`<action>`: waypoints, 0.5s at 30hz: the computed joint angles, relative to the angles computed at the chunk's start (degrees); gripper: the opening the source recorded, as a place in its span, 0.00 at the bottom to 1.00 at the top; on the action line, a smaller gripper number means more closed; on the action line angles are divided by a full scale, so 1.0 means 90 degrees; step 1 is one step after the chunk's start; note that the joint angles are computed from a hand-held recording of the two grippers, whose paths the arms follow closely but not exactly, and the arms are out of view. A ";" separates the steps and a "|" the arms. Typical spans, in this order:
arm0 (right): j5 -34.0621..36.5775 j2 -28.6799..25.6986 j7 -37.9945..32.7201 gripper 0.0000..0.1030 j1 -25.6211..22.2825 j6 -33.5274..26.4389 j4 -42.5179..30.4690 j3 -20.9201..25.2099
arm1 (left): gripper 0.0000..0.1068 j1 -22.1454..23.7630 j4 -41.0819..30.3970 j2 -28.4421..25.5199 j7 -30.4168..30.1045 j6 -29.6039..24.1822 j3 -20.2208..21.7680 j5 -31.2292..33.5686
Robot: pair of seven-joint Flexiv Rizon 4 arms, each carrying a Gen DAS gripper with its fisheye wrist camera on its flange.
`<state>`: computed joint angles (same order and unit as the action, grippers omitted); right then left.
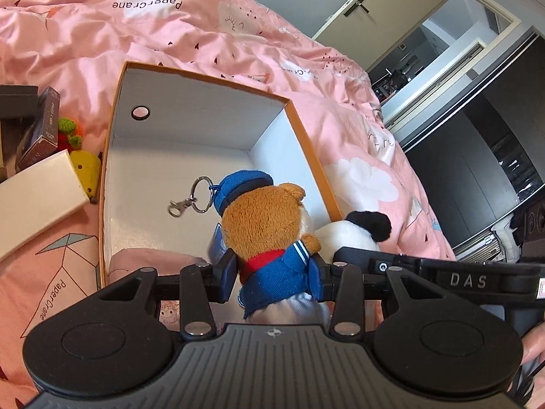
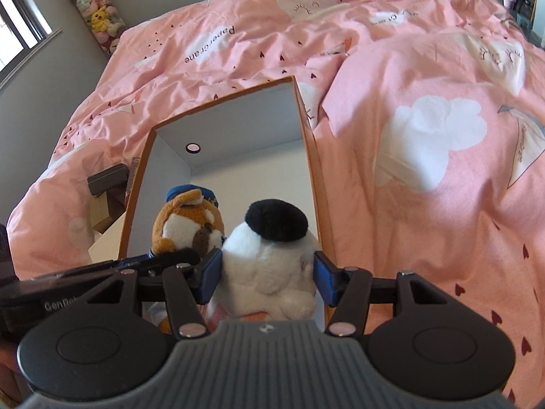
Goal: Organize objects
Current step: 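Carry both plush toys into the box with both grippers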
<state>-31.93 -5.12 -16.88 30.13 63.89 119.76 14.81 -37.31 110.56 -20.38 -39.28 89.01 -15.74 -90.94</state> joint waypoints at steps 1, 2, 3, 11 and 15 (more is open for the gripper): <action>-0.0050 -0.0039 -0.0018 0.57 0.0013 -0.0043 -0.0026 -0.0009 | 0.44 0.0043 0.0056 -0.0012 -0.0274 -0.0077 0.0025 0.0301; -0.0096 -0.0078 -0.0090 0.57 0.0036 -0.0139 -0.0076 -0.0009 | 0.44 0.0130 0.0118 -0.0008 -0.0557 -0.0212 0.0018 0.0570; -0.0152 -0.0113 -0.0205 0.57 0.0057 -0.0222 -0.0122 -0.0010 | 0.44 0.0237 0.0162 -0.0003 -0.0754 -0.0374 -0.0022 0.0738; 0.0415 -0.0442 -0.2819 0.57 0.0140 -0.1075 -0.0702 0.0121 | 0.44 0.0785 0.0426 -0.0122 -0.2519 -0.1082 -0.0095 0.2611; 0.0903 -0.0542 -0.3332 0.57 0.0126 -0.1062 -0.0785 0.0115 | 0.44 0.1076 0.0536 -0.0105 -0.2576 -0.1123 -0.0326 0.2946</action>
